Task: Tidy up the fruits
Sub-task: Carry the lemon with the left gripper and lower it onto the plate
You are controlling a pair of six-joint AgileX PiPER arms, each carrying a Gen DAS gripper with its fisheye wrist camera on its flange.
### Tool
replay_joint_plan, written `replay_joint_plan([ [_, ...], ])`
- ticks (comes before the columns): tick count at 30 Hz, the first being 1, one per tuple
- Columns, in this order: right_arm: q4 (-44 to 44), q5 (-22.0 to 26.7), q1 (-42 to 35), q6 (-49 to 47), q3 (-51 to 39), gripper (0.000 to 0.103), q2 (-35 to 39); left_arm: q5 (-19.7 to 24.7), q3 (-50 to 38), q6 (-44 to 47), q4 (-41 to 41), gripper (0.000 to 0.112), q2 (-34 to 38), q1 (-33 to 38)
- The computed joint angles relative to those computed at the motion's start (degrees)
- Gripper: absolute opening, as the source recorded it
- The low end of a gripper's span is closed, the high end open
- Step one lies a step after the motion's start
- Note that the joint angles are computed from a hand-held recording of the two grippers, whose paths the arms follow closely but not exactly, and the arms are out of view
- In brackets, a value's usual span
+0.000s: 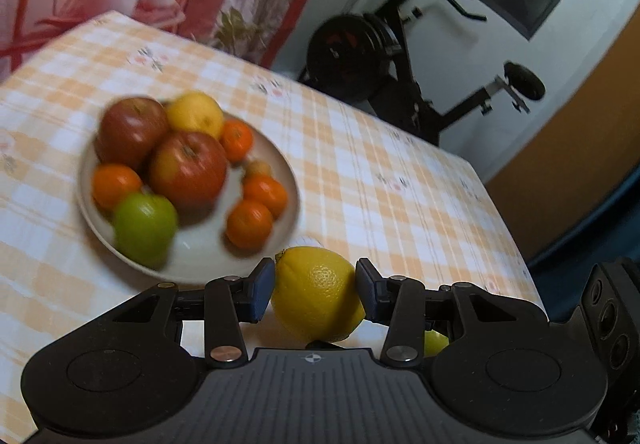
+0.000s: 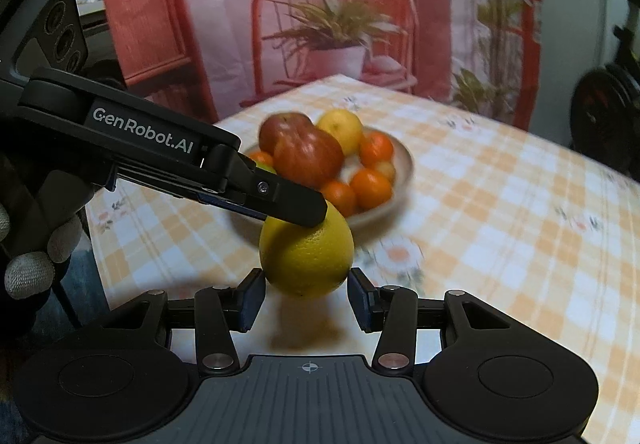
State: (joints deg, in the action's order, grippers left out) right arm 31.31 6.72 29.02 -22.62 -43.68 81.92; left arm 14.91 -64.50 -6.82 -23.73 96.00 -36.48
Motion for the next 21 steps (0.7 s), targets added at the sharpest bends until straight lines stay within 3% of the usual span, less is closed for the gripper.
replay_joint_plan([
  [3, 10.81, 0.47, -0.29, -12.08, -3.66, 0.042, 3.12, 0.42, -0.35, -4.42, 5.49, 0.047, -0.9, 1.14],
  [7, 20.14, 0.17, 0.2, -20.73, -7.85, 0.042, 7.38, 2.27, -2.37, -11.97, 14.42, 0.047, -0.87, 2.15],
  [12, 21.2, -0.23, 0.99, -18.88, -12.16, 0.042, 11.91, 4.14, -3.94, -9.22, 12.83, 0.047, 0.05, 4.93],
  [21, 26.82, -0.54, 0.74, -24.17, -13.42, 0.042, 14.41, 5.1, -5.67, -9.31, 14.93, 0.047, 1.89, 4.98],
])
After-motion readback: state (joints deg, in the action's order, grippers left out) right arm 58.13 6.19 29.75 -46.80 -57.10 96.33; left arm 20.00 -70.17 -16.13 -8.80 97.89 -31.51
